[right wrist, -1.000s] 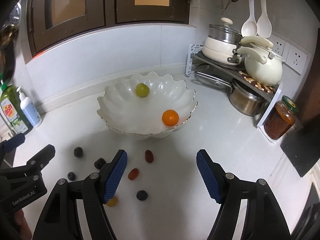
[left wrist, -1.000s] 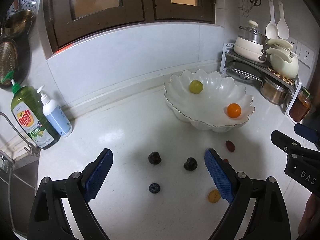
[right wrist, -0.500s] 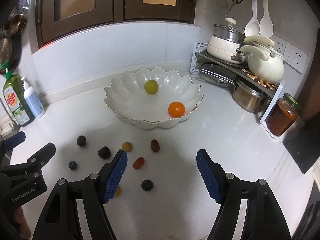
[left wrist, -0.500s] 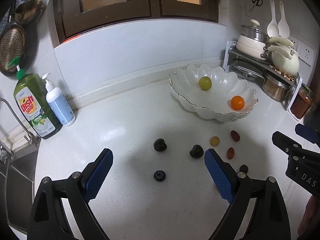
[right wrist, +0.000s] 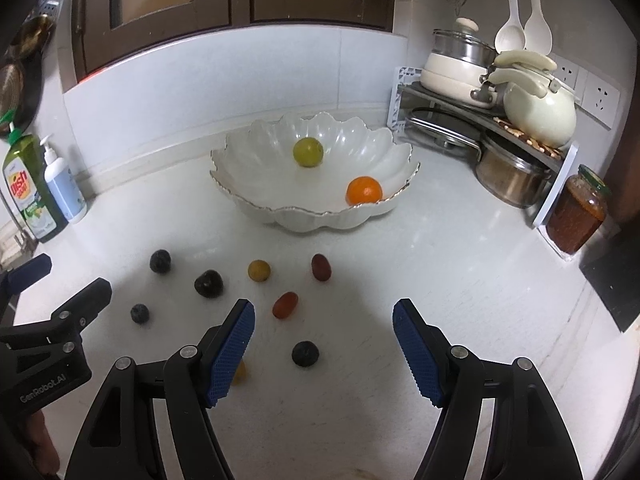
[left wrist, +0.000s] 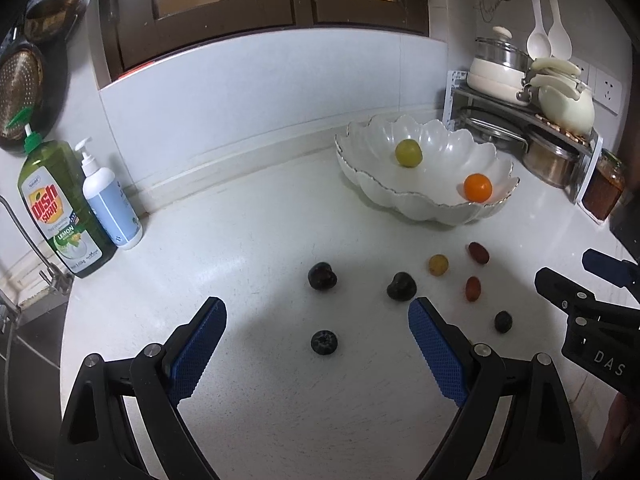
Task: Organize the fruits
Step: 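Withdraw both open tools from the bowl back toward the remaining fruits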
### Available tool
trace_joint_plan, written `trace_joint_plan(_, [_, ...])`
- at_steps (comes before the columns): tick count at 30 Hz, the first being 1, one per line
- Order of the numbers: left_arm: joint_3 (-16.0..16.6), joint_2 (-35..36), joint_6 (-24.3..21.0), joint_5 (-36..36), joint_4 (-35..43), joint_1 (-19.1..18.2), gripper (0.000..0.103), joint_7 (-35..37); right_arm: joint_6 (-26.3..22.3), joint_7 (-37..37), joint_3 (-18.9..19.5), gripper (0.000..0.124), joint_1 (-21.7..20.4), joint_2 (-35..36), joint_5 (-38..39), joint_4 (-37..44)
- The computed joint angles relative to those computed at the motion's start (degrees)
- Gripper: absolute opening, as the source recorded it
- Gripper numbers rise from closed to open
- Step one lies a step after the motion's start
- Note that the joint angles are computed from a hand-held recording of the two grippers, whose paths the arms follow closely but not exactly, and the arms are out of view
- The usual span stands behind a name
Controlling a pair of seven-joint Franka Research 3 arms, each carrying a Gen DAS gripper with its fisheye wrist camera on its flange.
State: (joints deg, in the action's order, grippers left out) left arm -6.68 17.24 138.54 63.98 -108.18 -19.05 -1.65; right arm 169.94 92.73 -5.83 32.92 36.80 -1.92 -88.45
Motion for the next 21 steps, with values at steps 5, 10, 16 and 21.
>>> trace_joint_plan(5, [0.5,1.2,1.4,0.6,-0.2,0.3,0.093,-1.5,0.6,0.0,-0.6,0.073,0.7,1.3,-0.3,0.3])
trace_joint_plan(10, [1.0,2.9,2.5,0.7,0.2,0.2,0.092,-1.7,0.9,-0.5,-0.7,0.073,0.9,3.0,-0.2,1.2])
trace_joint_plan(16, [1.6,4.9,4.6,-1.0,0.9,0.5,0.091,-0.1,-0.1,-0.9,-0.5,0.072,0.8,4.8,0.3,2.8])
trace_joint_plan(21, [2.4,6.2,6.2,-1.7,1.4,0.3,0.084,1.0,-0.5,-1.2,-0.4,0.072,0.7,5.5,0.4,3.0])
